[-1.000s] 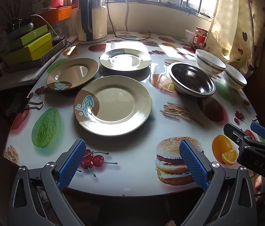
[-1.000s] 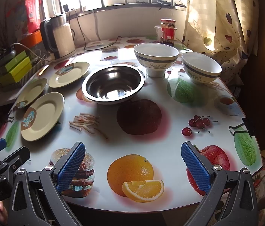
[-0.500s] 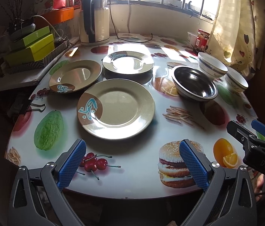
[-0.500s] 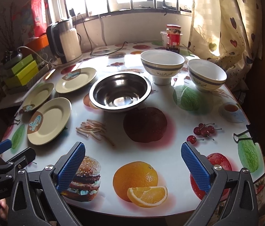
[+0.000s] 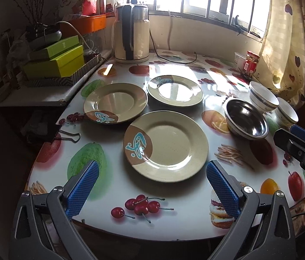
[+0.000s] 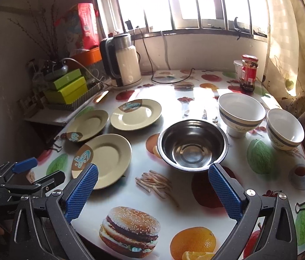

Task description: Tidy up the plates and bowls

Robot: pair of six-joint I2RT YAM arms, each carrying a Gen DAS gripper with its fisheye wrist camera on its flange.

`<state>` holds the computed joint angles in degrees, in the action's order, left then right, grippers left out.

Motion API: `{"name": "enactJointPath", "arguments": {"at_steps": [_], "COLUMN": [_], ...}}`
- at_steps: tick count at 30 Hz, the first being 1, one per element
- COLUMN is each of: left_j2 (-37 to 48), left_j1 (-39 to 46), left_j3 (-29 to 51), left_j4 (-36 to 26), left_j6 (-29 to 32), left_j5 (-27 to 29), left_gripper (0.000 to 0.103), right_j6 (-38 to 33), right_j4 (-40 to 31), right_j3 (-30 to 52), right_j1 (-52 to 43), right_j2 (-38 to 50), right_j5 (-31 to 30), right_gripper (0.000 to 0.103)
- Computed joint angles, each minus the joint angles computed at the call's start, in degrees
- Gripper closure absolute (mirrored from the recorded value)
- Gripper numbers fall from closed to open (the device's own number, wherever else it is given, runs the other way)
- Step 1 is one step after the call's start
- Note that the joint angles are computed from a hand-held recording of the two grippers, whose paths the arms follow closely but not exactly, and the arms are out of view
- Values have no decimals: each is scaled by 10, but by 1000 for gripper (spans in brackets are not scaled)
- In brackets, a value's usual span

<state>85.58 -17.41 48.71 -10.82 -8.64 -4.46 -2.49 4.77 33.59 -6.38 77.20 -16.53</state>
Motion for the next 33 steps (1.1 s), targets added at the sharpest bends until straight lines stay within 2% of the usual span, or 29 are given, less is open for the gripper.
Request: {"name": "enactJointPath", "arguments": {"at_steps": [6, 11, 14, 18, 22, 25, 29, 33], "left_j2": [-1, 26, 54, 98, 144, 175, 224, 274], "left_j1": [67, 143, 173, 207, 225, 228, 232, 238], "left_j3": [17, 48, 77, 117, 161, 191, 239, 287], "left_j4": [-2, -3, -7, -12, -29, -38, -53, -80], "left_j6": [33, 45, 50, 42, 37, 35, 27, 13], "left_j5": [56, 116, 123, 136, 155, 157, 168, 193], "left_gripper": [3, 3, 3, 10, 23, 27, 28, 33], "right_j6": [10, 9, -2, -13, -14, -16, -20, -33], "right_j4": [-37, -78, -100, -119, -151, -182, -222, -296], "right_j3": [83, 174, 229, 303, 388, 460, 562, 688], "right_j1": [46, 63, 85, 120, 141, 154, 169, 179], "right_j2": [50, 112, 155, 222, 299, 359, 438, 528], "right_j5": [32, 2, -4, 11, 10, 11, 9, 15], "right_gripper": [0, 0, 0, 0, 1, 11, 13, 32]}}
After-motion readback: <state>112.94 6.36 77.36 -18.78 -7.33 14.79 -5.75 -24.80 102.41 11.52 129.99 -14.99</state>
